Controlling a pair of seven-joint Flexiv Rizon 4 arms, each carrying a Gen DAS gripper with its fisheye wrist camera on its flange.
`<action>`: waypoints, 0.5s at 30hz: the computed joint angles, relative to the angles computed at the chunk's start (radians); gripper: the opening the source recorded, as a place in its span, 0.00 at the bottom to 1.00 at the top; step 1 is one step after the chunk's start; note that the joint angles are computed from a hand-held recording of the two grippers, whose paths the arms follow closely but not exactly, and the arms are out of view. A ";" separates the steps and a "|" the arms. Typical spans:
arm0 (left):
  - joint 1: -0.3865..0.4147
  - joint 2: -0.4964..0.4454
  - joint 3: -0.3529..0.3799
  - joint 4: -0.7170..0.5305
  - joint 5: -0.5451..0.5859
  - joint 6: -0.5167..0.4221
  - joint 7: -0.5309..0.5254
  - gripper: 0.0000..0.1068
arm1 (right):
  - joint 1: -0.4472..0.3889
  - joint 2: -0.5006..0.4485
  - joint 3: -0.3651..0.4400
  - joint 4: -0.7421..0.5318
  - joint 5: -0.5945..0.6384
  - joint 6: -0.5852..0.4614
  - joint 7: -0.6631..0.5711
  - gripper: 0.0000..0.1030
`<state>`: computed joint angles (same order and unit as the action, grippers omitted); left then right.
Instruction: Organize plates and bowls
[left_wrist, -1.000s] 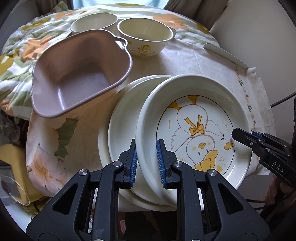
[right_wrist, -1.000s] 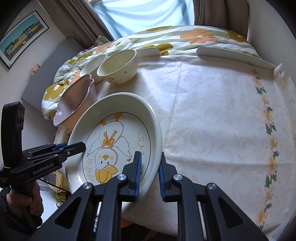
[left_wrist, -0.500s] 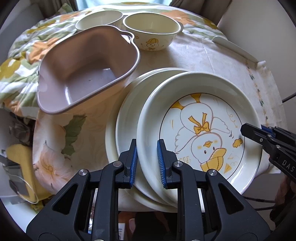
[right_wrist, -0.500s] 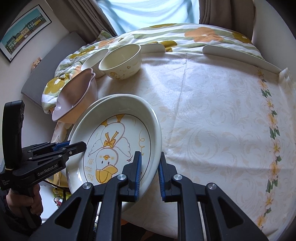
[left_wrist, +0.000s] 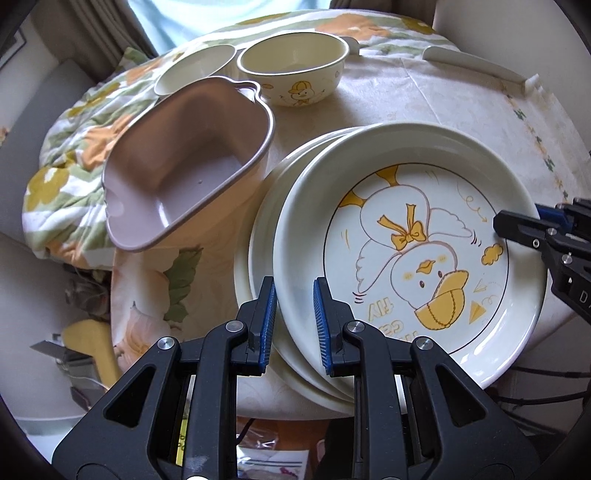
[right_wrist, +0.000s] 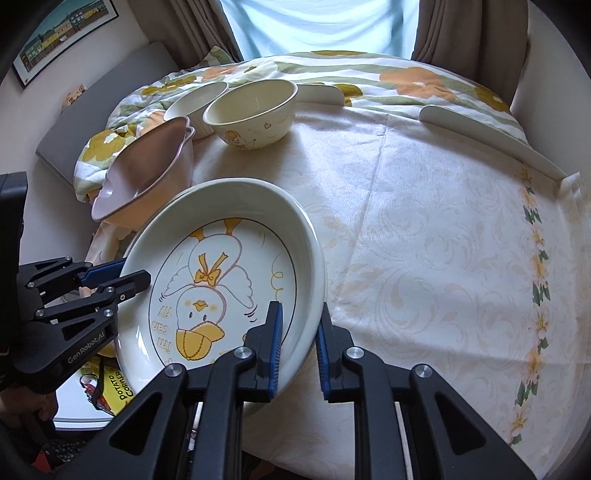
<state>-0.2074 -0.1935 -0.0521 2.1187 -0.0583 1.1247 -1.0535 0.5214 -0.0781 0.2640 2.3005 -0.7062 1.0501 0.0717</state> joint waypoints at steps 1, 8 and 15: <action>-0.005 0.002 0.005 0.000 0.017 0.002 -0.012 0.17 | 0.001 -0.001 0.001 -0.004 0.001 -0.010 -0.006 0.15; -0.032 0.007 0.035 -0.018 0.176 0.033 -0.095 0.17 | 0.001 -0.015 -0.005 -0.019 0.004 -0.024 -0.019 0.15; -0.039 0.010 0.048 -0.032 0.250 0.034 -0.150 0.17 | 0.009 -0.022 -0.003 -0.036 0.016 -0.054 -0.033 0.15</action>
<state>-0.2465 -0.1835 -0.0039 2.0869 0.1920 1.1583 -1.2039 0.5309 -0.1003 0.2613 2.2644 -0.6905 0.9957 0.0385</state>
